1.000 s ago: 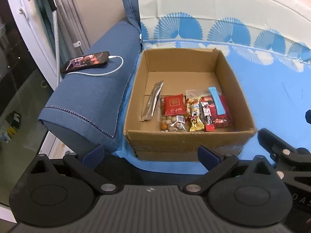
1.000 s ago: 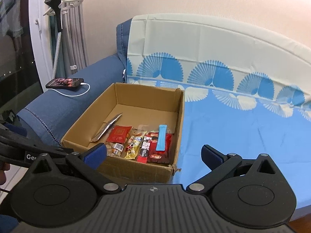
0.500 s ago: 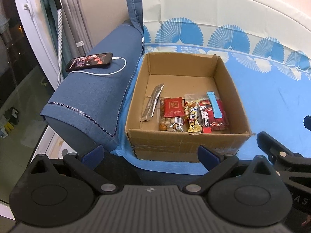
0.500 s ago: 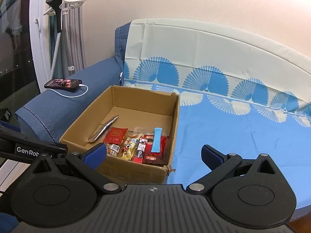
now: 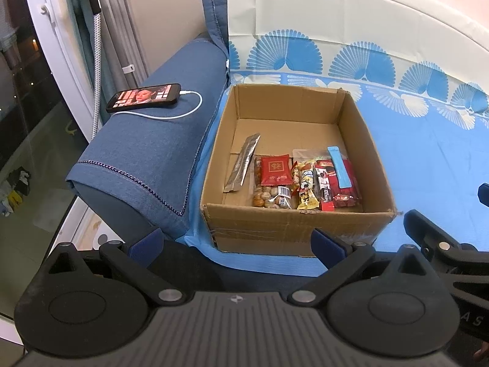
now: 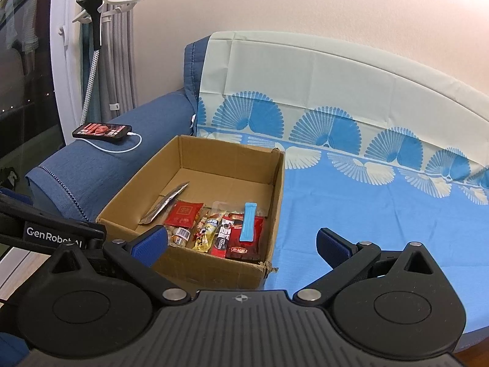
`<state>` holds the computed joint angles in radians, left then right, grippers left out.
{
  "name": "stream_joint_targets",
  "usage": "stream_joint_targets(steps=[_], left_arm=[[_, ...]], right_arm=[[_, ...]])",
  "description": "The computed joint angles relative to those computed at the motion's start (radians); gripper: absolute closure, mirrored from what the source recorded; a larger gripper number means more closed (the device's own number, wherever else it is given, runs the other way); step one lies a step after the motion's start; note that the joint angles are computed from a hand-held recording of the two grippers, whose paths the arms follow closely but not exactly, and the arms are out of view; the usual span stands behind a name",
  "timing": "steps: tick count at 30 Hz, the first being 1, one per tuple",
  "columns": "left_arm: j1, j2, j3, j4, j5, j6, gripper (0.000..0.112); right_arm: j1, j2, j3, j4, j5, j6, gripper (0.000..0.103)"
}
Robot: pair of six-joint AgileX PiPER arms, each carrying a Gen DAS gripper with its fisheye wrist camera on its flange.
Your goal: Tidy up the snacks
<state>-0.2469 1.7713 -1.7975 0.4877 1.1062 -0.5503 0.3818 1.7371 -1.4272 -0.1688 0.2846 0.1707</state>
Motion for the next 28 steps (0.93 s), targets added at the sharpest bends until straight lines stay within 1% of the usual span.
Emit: stream_joint_targets(steps=[8, 21, 28], left_arm=[[0.0, 0.004, -0.011, 0.002, 0.01, 0.004, 0.01], [0.001, 0.03, -0.046, 0.0, 0.026, 0.015, 0.01], [-0.005, 0.058, -0.075, 0.021, 0.039, 0.022, 0.01]], right_arm=[[0.0, 0.0, 0.0, 0.003, 0.002, -0.002, 0.0], [-0.01, 0.01, -0.006, 0.061, 0.005, -0.059, 0.0], [-0.026, 0.028, -0.024, 0.166, 0.016, -0.162, 0.0]])
